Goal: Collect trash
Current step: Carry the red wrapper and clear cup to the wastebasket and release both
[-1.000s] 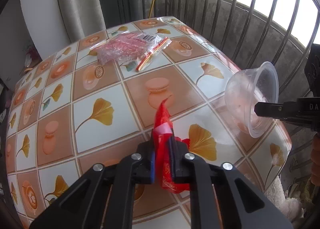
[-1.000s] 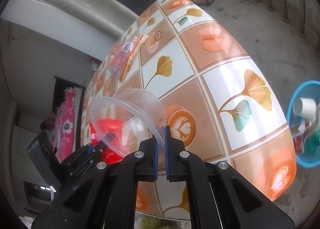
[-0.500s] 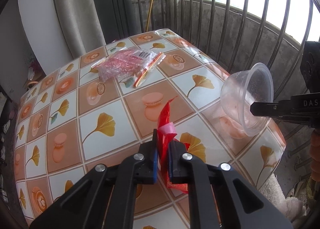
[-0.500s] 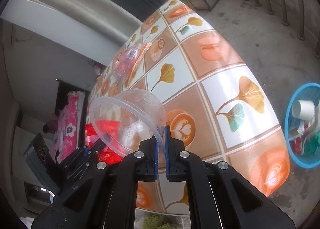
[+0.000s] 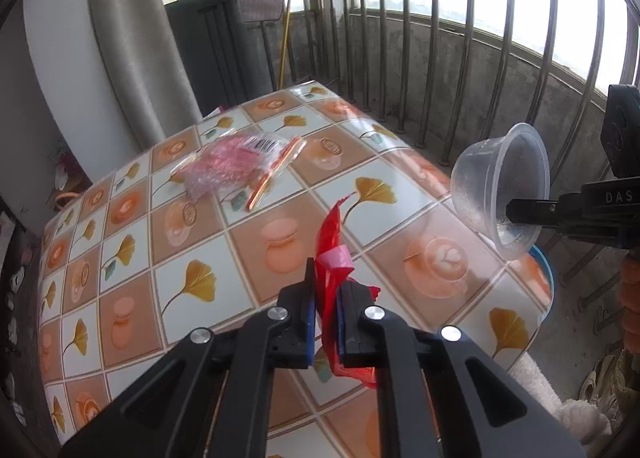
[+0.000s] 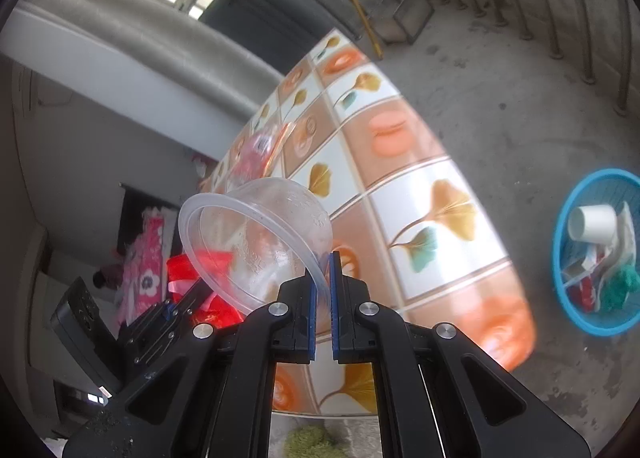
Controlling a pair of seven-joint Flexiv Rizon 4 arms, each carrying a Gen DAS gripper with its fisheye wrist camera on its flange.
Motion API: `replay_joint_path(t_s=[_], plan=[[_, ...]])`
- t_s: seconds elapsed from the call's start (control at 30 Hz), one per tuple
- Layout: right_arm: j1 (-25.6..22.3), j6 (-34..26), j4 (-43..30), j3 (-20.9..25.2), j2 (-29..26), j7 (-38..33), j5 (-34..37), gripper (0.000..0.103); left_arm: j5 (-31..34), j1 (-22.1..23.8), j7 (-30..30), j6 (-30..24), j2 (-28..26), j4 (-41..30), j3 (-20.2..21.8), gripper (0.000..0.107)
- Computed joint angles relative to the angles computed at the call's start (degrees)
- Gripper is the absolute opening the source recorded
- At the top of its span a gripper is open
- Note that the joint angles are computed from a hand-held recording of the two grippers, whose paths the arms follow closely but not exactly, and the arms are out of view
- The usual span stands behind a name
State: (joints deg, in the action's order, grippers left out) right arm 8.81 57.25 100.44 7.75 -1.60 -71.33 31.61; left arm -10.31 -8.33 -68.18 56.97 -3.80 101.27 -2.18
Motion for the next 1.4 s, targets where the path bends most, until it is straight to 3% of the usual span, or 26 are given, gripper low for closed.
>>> replay_joint_path(t_s=[0.13,0.33,0.43,0.57,0.77,0.9,1.1,1.17,1.23,1.3,1.4], plan=[[-0.93,1.84,2.15,-0.68,1.92,1.37,-0.61,0.004,-2.01,-0.46,2.02,-0.14,-0.77,-1.22,-0.96,0.007],[-3.40,6.89,9.07,-2.42,7.16,9.04,-6.73,0.004,-12.54,-1.45,9.21,-1.56,-3.04,-4.53,-3.59,0.007],[-5.52,10.42,14.10,-2.97,10.43,15.21,-11.77,0.004,-18.45,-2.19,12.21,-4.72,-4.92,-7.75,-5.42,0.007],[-8.83,12.99,20.99,-3.58,14.82,23.25,-17.82,0.004,-21.77,-3.61,13.25,-10.45,-8.32,-13.11,-7.22,0.007],[-11.53,11.11,28.17,-4.46,18.14,30.99,-22.93,0.004,-19.93,-6.69,8.07,-22.28,-16.49,-23.47,-9.35,0.008],[-10.33,10.07,30.70,-7.38,17.85,31.81,-19.12,0.004,-13.86,-10.33,2.95,-30.62,-24.05,-33.37,-9.53,0.008],[-10.04,9.91,32.43,-10.54,15.34,31.00,-11.62,0.008,-6.43,-16.46,0.65,-37.58,-33.33,-45.85,-9.08,0.009],[-10.66,10.05,32.47,-10.72,13.76,31.37,-10.72,0.013,-4.95,-18.24,-0.21,-40.23,-36.52,-50.33,-8.66,0.020],[-10.48,10.34,32.02,-11.75,11.34,29.20,-7.65,0.035,-3.53,-19.84,-2.58,-43.67,-39.72,-55.18,-7.64,0.040],[-11.22,9.18,31.60,-11.53,9.97,28.80,-6.75,0.042,-3.44,-20.24,-4.51,-44.48,-41.09,-57.04,-7.16,0.045],[-11.75,8.91,30.98,-11.24,8.86,26.67,-2.97,0.042,-5.23,-19.38,-6.08,-43.15,-40.79,-55.85,-7.75,0.050]])
